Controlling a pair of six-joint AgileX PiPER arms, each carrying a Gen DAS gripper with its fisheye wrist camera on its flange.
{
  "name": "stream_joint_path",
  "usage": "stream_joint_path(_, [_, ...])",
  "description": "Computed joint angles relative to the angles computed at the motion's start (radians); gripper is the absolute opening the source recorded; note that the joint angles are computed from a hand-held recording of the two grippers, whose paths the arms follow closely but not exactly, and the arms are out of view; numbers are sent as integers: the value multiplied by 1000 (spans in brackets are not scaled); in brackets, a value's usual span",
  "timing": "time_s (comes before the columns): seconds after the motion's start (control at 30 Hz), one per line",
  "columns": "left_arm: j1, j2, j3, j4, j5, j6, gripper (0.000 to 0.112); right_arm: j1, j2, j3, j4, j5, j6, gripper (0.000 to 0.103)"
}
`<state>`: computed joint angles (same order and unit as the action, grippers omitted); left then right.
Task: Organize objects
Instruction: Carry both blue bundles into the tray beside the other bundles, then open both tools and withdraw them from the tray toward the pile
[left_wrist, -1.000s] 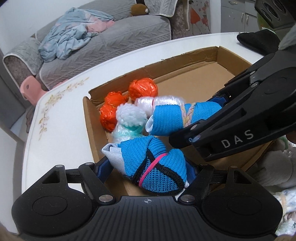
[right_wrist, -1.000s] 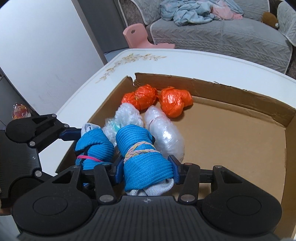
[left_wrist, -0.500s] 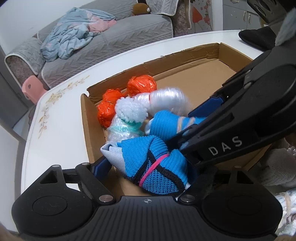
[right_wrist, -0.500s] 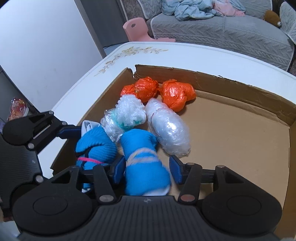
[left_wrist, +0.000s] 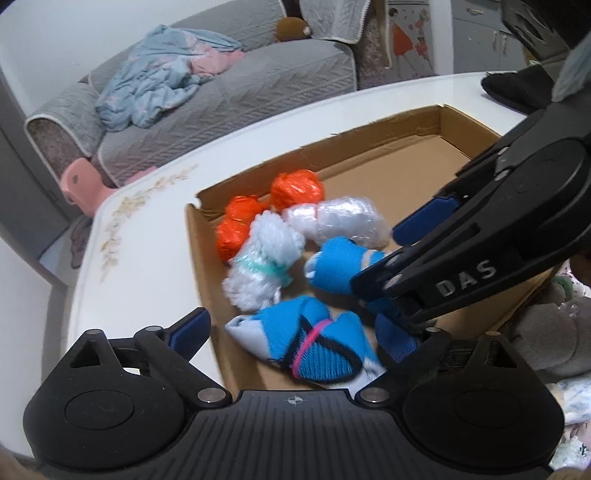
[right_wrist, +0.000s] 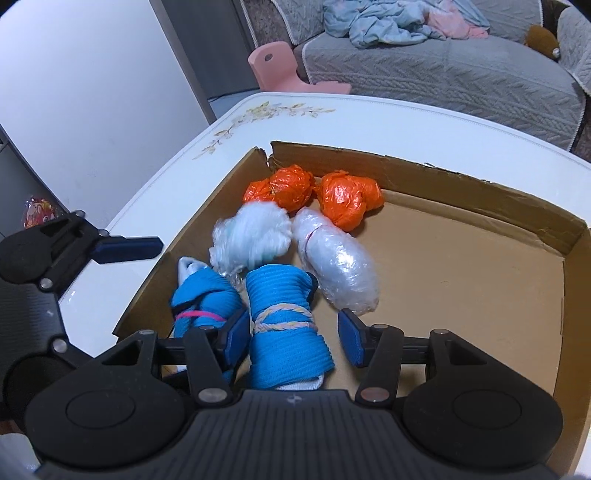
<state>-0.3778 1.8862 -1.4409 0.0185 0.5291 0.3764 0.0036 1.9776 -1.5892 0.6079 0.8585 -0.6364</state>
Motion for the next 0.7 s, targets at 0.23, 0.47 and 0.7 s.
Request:
stream_joint_path(0.23, [14, -22, 24, 29, 0, -62, 97, -2, -20, 8, 12, 13, -26, 50])
stream_joint_path(0.47, [34, -42, 36, 7, 23, -140, 97, 3, -35, 18, 4, 11, -25, 50])
stream_joint_path(0.7, [53, -77, 77, -7, 13, -219, 97, -1, -57, 48, 4, 3, -31, 51])
